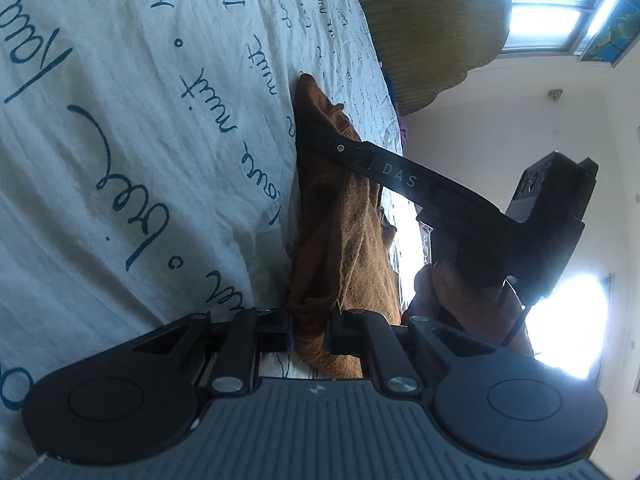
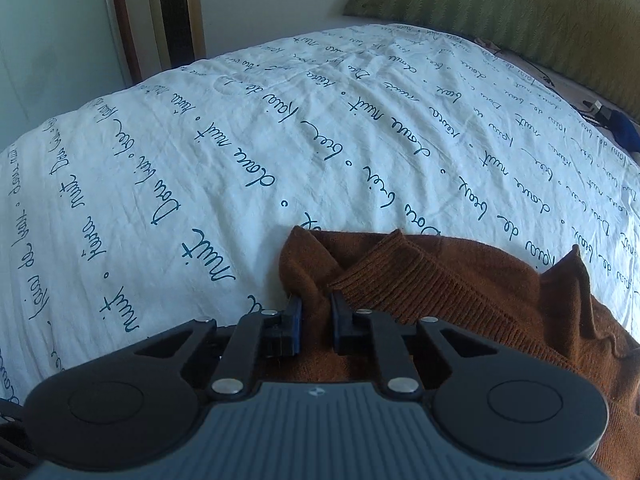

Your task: Fold small clothes

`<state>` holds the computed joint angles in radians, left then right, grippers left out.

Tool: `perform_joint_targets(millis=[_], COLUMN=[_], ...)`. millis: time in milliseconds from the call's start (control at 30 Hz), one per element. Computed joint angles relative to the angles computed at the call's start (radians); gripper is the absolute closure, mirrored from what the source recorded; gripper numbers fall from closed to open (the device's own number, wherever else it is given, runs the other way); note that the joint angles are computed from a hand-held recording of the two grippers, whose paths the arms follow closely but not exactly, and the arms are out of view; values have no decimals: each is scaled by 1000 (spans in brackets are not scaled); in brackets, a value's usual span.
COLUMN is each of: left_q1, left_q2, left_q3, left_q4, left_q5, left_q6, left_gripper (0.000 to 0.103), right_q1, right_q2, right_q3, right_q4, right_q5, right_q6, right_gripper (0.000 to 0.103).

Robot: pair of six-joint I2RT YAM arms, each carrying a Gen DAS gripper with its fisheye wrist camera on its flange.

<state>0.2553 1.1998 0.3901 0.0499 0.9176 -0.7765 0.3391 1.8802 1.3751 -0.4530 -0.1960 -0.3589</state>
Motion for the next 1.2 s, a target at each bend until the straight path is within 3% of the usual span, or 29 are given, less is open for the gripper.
perform_joint_targets(millis=[33,67,100,133,300,400,600,667,767,900,1033,1167,1200], left_q1=[-2,0,1,-4,8,55,80,45,6,-50,-126,-175,-183], left_q2=[4,8,12,26,34,57,377,458,544,608,677,739,749], left_q3=[15,17,16,23,53,120,363,474,578,716,897,1033,1063], left_q4=[-29,-22,-5,4,15,-26,50,-35,-101,-200,-417,-576,-612], left_q5=[-6,0,6,1,30,22,131,88,14,-47,-150,-255,-282], left_q6=[6,-6,-23,-31,-47,-3,-36,36,49,95,235,342,367], left_gripper=[83,76,71,70,29,15,13,13,12,8,9,31,44], right_q1=[2,3,7,12,-31,-111,-268,-295,-303,-265,-182,-47,-14], right_q2=[3,4,2,-6,-85,-198,-430,-485,-556,-599,-627,-673,-674], right_q3=[8,14,13,-1,-68,-165,-455,-534,-625,-703,-763,-838,-851], right_q4=[-8,-16,-16,0,66,128,235,253,270,341,409,474,490], right_q5=[3,2,6,16,-59,-142,-241,-275,-302,-260,-204,-103,-73], right_q6=[-1,0,-3,-9,47,78,-17,-47,-64,-41,-21,-32,-27], right_gripper=[84,67,41,32,29,29,23,23,23,23,23,23,23])
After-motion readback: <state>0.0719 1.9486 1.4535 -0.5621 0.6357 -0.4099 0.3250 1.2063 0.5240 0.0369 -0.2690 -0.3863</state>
